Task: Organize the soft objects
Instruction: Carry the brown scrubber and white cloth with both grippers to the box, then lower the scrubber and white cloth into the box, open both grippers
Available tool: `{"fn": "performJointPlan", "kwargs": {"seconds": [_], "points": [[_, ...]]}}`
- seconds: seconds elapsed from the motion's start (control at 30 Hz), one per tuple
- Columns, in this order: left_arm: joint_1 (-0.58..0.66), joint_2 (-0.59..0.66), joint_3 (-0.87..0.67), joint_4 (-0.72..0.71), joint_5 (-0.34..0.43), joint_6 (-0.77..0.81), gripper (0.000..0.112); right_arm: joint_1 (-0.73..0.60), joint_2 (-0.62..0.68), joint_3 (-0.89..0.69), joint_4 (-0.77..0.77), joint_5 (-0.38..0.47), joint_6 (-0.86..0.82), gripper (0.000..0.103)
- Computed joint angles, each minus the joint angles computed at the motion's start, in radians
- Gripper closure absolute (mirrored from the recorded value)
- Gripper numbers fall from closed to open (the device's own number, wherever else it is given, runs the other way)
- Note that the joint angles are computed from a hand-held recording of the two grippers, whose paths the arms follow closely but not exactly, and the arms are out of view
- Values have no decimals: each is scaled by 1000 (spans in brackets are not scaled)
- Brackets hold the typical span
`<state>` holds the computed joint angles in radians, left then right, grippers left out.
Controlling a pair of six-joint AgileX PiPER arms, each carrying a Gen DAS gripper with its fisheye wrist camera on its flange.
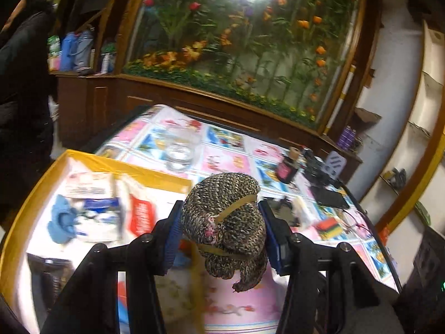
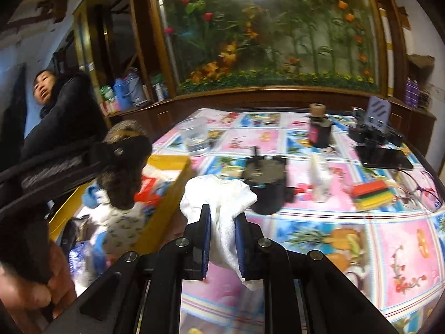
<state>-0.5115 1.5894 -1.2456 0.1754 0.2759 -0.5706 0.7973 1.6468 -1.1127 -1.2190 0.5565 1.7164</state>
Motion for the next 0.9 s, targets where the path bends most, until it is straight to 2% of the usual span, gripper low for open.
{"fn": "performJointPlan", "kwargs": {"seconds": [0.07, 0.13, 0.23, 0.43, 0.73, 0.9], "points": [[37, -3, 1, -2, 26, 4, 61, 27, 31, -34, 11, -6, -25, 86], [65, -8, 8, 79, 54, -72, 61, 44, 51, -57, 16, -13, -47, 86], [110, -6, 12, 63, 81, -60, 61, 66, 87, -95, 30, -35, -87, 86], [134, 10, 2, 267, 170, -237, 61, 101, 135, -140, 49, -64, -150, 86], [192, 38, -15, 192, 207, -171, 61, 121, 199, -202, 186, -116, -351, 86], [169, 48, -25, 288, 237, -252, 61, 108, 224, -226, 293, -144, -468, 86]]}}
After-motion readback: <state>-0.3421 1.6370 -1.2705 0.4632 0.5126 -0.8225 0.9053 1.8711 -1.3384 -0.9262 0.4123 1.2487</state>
